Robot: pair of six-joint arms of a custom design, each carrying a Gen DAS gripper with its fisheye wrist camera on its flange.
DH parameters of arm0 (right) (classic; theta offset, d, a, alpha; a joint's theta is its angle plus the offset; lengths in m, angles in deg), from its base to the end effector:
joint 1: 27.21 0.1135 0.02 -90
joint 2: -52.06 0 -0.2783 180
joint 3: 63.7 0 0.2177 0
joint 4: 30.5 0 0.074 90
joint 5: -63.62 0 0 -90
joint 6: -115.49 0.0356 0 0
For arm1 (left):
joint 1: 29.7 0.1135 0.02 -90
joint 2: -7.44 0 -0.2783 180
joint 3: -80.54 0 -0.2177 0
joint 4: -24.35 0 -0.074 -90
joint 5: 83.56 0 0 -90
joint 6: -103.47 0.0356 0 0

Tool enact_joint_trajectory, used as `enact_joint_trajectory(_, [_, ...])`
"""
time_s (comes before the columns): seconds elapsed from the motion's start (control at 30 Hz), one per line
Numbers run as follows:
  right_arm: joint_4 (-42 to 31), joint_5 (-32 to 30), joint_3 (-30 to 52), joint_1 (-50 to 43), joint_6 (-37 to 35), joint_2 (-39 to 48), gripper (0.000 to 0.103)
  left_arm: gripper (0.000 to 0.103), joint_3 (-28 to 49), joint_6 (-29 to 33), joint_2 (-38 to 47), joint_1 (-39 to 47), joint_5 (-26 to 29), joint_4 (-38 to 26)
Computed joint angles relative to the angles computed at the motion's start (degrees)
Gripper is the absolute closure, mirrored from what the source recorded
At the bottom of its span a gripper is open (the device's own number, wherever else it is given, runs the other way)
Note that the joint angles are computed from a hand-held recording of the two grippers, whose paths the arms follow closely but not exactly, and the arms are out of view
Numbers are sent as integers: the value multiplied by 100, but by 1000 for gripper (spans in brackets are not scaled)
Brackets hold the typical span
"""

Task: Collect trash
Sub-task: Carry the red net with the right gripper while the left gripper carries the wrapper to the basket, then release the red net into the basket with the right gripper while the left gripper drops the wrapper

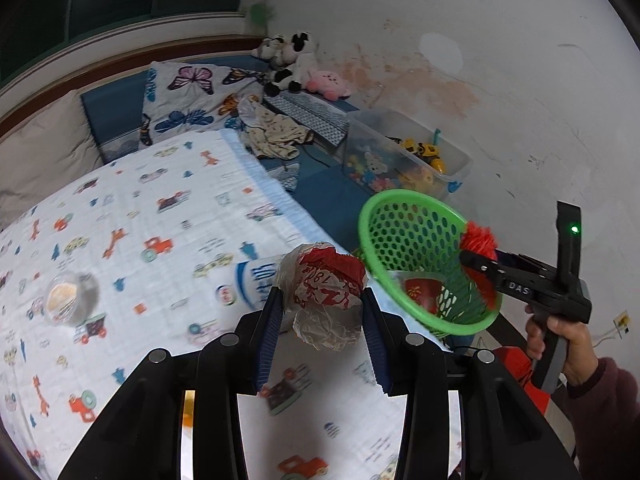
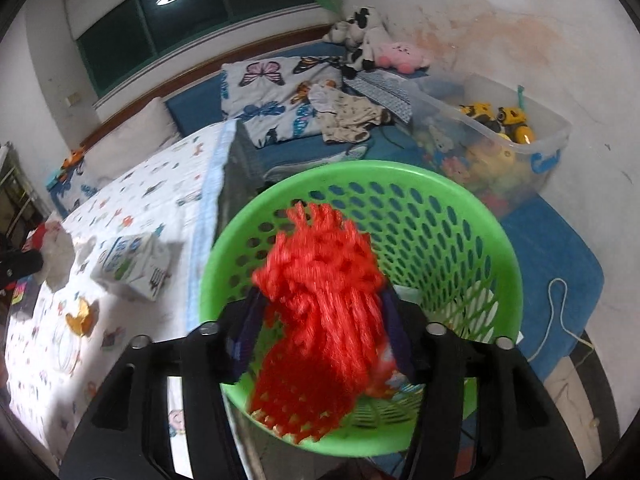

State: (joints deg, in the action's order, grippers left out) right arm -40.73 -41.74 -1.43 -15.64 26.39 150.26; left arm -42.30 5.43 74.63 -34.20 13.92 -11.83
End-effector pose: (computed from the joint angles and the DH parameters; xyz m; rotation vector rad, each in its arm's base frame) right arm 0.3028 0.0716 0.1831 -0.3494 2.3543 0.4224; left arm 0.2011 -0.0205 0.2532 -0.0110 2.3839 -0.2595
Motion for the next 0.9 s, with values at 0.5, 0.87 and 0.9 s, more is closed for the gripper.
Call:
enact_joint_trajectory(0.5, [64, -528, -428, -788, -251, -327, 30, 64, 930, -485, 1659, -1398, -526, 514])
enact_joint_trajectory(0.87, [142, -858, -818, -1191, -497, -640, 28, 57, 1933, -757, 3072, -2077, -730, 510])
enact_joint_trajectory(0.9, [155, -873, -859, -1209, -518, -667, 28, 54, 1975, -781, 3139, -2106, -729, 518])
